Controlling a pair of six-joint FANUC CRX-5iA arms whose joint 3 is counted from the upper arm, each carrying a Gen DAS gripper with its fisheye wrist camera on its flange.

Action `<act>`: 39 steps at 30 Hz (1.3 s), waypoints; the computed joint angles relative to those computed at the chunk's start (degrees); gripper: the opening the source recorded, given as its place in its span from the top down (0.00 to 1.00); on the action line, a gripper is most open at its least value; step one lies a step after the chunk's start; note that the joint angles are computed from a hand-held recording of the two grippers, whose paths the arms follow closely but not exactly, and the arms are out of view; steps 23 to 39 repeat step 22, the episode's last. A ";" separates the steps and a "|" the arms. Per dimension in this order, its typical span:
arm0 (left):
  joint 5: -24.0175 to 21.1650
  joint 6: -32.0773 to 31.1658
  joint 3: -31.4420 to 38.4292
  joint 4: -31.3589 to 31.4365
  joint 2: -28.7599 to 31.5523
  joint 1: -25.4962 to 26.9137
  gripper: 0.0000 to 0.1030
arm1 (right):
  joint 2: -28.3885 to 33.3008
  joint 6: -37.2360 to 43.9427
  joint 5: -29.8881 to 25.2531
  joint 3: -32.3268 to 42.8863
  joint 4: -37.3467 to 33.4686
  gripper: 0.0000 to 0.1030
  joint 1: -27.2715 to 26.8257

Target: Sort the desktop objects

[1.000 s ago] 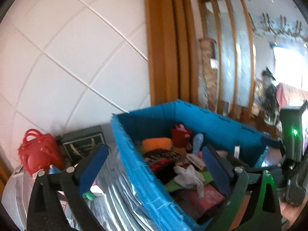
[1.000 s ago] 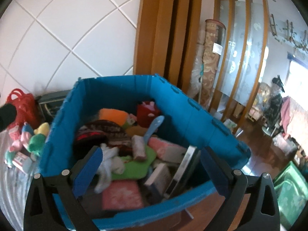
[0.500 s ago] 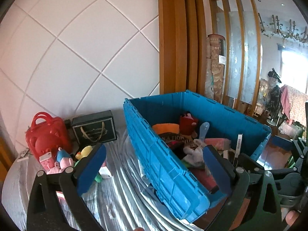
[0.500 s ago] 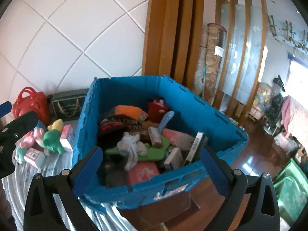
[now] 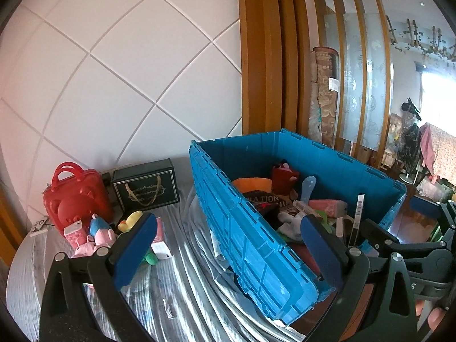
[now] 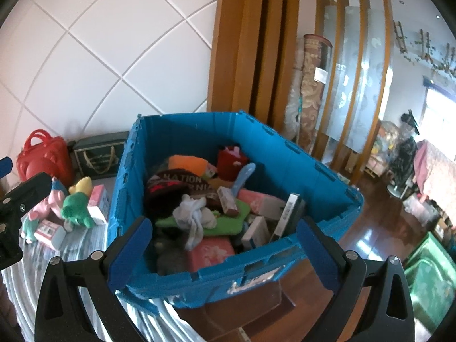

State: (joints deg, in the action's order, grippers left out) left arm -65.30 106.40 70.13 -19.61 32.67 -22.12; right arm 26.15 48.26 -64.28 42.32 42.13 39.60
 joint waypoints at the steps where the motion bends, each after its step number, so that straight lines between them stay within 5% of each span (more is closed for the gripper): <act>1: 0.02 -0.18 0.08 0.30 0.10 0.12 0.01 | 0.05 0.05 -0.07 0.06 0.03 0.00 -0.01; 18: -3.19 -2.85 7.71 1.48 5.01 -0.03 0.01 | 2.23 1.55 -0.99 3.48 -1.30 0.00 -1.47; 39: -3.14 -3.09 8.52 1.99 5.60 0.05 0.01 | 2.54 1.79 -1.09 4.01 -1.57 0.00 -1.75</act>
